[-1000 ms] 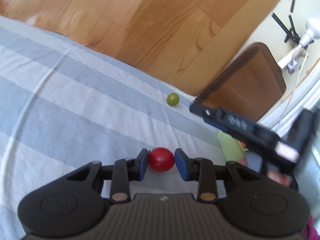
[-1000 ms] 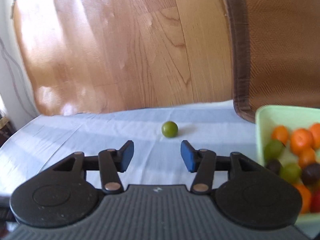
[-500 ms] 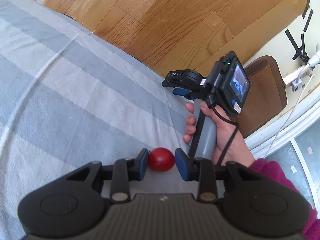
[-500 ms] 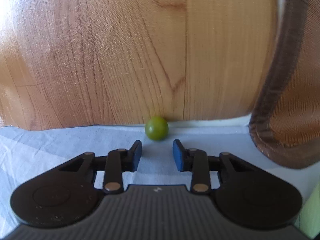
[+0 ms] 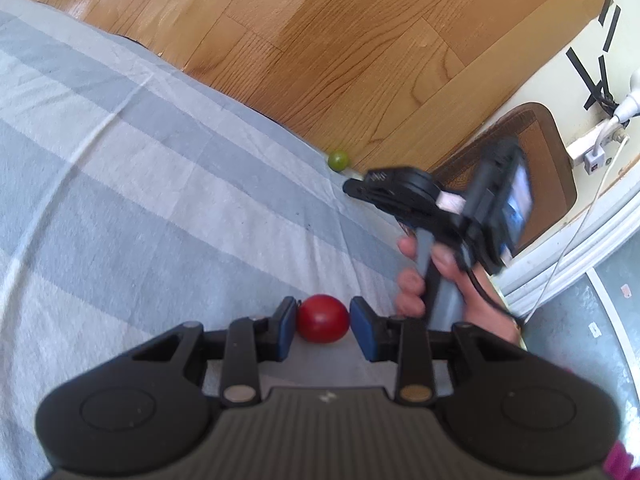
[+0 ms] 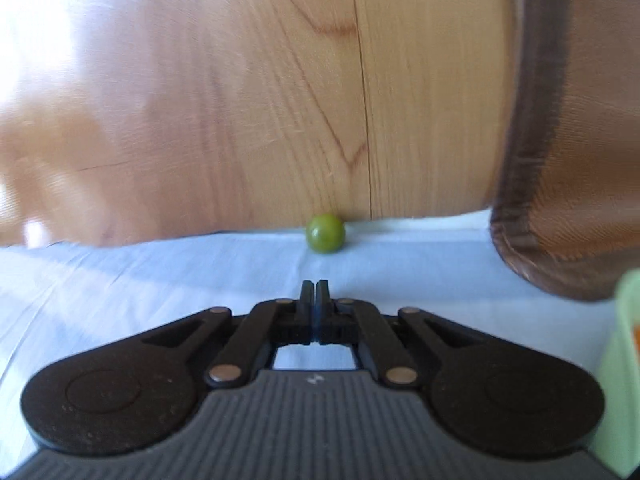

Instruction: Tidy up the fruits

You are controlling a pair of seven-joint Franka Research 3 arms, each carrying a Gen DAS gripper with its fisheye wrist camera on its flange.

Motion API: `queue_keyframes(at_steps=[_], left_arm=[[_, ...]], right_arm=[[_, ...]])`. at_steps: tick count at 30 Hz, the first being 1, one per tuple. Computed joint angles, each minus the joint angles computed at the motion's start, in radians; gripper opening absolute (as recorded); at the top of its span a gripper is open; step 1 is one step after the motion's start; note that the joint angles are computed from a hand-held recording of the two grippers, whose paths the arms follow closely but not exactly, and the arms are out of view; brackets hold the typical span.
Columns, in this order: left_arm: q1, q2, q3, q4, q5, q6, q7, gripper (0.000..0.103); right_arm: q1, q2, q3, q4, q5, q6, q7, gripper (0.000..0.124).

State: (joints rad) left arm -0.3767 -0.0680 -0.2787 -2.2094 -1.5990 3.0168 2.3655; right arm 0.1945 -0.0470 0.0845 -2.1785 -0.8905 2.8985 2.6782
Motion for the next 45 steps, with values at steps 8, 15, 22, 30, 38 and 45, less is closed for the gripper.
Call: queue_keyframes(at_steps=[8,15,22,30,38,45], left_arm=[[-0.011,-0.002,-0.014,-0.003,-0.001,0.045,0.021,0.031],[-0.022,-0.003,-0.005,-0.007,0.037,0.048,-0.015,0.031],[-0.021,0.000,-0.003,-0.006,0.064,0.044,-0.057,0.031],[-0.032,0.001,-0.005,-0.010,0.098,0.068,-0.083,0.031],[-0.029,-0.006,0.009,-0.014,0.112,0.036,-0.093,0.032],[-0.002,-0.016,0.026,-0.012,0.007,-0.055,-0.015,0.031]], right_arm=[[-0.060,-0.168,0.080,-0.159,-0.028,0.067,-0.028,0.005],[-0.098,0.009,0.078,0.027,-0.064,0.043,0.083,0.043],[-0.018,0.202,0.011,0.234,0.037,-0.051,-0.013,0.043],[0.081,0.282,-0.077,0.330,0.088,-0.143,-0.092,0.029],[0.128,0.067,-0.123,0.084,-0.063,-0.042,0.048,0.029],[0.077,-0.282,-0.042,-0.261,-0.047,0.029,0.027,0.029]])
